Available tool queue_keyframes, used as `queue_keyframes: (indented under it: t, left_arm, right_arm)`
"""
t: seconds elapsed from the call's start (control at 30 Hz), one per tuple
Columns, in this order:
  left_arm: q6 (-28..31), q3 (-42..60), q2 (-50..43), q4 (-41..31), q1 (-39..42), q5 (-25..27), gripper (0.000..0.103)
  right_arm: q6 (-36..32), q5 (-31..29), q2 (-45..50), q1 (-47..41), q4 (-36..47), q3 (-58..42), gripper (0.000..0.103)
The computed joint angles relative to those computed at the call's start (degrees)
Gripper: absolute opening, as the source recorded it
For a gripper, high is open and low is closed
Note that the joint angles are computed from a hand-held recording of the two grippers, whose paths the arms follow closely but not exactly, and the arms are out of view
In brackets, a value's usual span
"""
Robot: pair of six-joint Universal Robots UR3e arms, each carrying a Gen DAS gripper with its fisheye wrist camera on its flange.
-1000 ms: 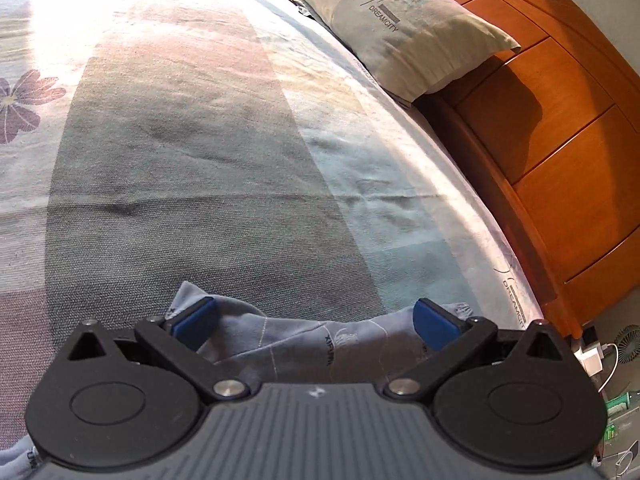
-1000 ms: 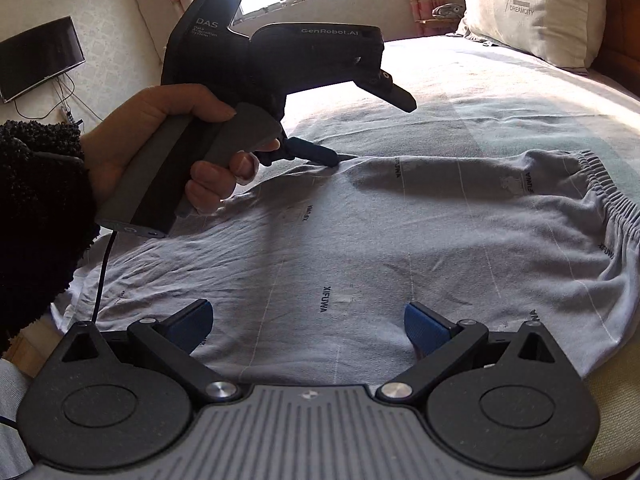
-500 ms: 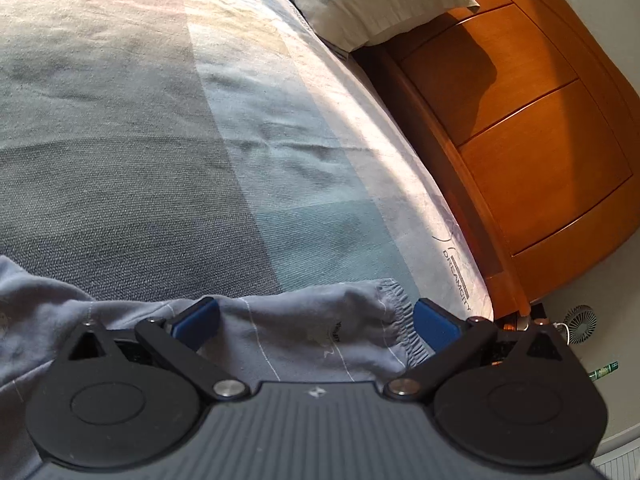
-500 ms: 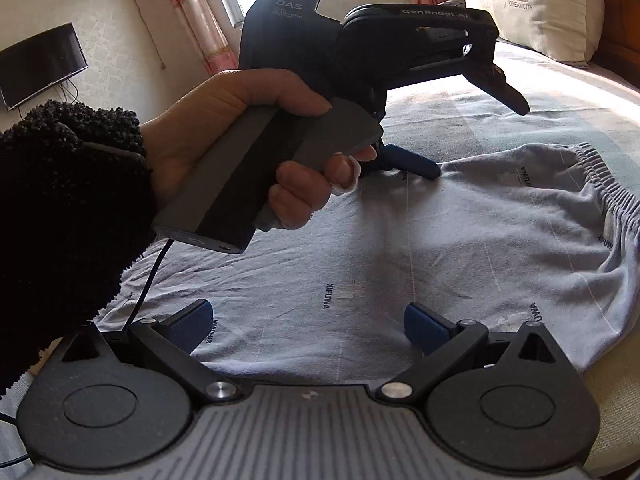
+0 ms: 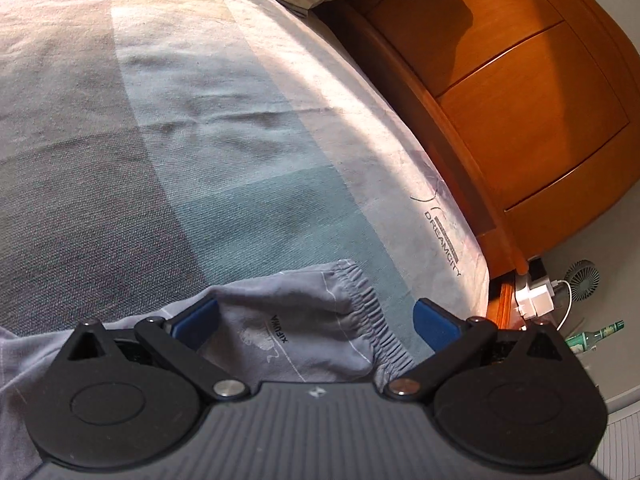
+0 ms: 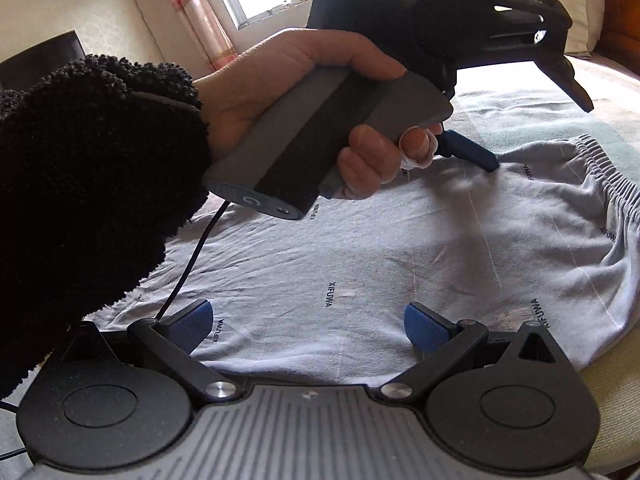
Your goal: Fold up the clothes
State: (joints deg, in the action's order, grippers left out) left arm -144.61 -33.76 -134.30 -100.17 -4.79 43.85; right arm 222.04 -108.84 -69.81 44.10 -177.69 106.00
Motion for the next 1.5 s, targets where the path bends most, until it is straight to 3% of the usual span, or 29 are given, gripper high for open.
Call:
queue_keyframes:
  t: [0.17, 0.4, 0.57, 0.73, 0.8, 0.93, 1.17, 1.4, 1.47, 1.5]
  left_arm:
    - [7.3, -13.8, 14.3, 5.7, 4.4, 6.6, 0.102]
    - [19.3, -34.3, 35.6, 7.1, 19.5, 11.9, 0.102]
    - [27.3, -52.8, 47.6, 11.7, 32.9, 12.1, 0.102]
    - [33.3, -75.4, 56.5, 26.7, 39.6, 15.0, 0.102]
    - [40.3, -84.5, 62.9, 30.8, 44.3, 10.7, 0.102]
    - [41.1, -89.2, 66.7, 29.2, 50.2, 5.4, 0.102]
    - [48.3, -99.9, 75.8, 29.1, 57.8, -2.4, 0.102]
    - [45.5, -96.5, 79.0, 24.2, 58.2, 1.4, 0.102]
    - [43.3, -96.9, 79.7, 28.2, 57.7, 0.6, 0.102]
    - [39.7, -97.7, 78.8, 34.2, 56.4, 0.5, 0.102]
  right_arm:
    - [0.4, -0.9, 1.0, 0.6, 0.1, -0.9, 0.103]
    - [2.2, -1.2, 0.4, -0.3, -4.3, 1.6, 0.103]
    - [5.9, -8.7, 1.7, 1.6, -6.5, 1.6, 0.103]
    - [6.6, -8.6, 1.8, 1.3, 0.5, -1.3, 0.103]
    - [5.6, -8.9, 2.4, 1.5, 2.5, -2.7, 0.103]
    - [4.1, -9.7, 3.4, 2.0, 5.7, -4.8, 0.103]
    - [2.5, -11.2, 4.8, 2.8, 9.2, -7.5, 0.103]
    - [2.5, -10.2, 3.9, 2.3, 7.3, -5.7, 0.103]
    - [2.5, -10.0, 3.8, 2.1, 6.9, -5.5, 0.103]
    - [2.5, -9.9, 3.8, 2.1, 6.7, -5.3, 0.103]
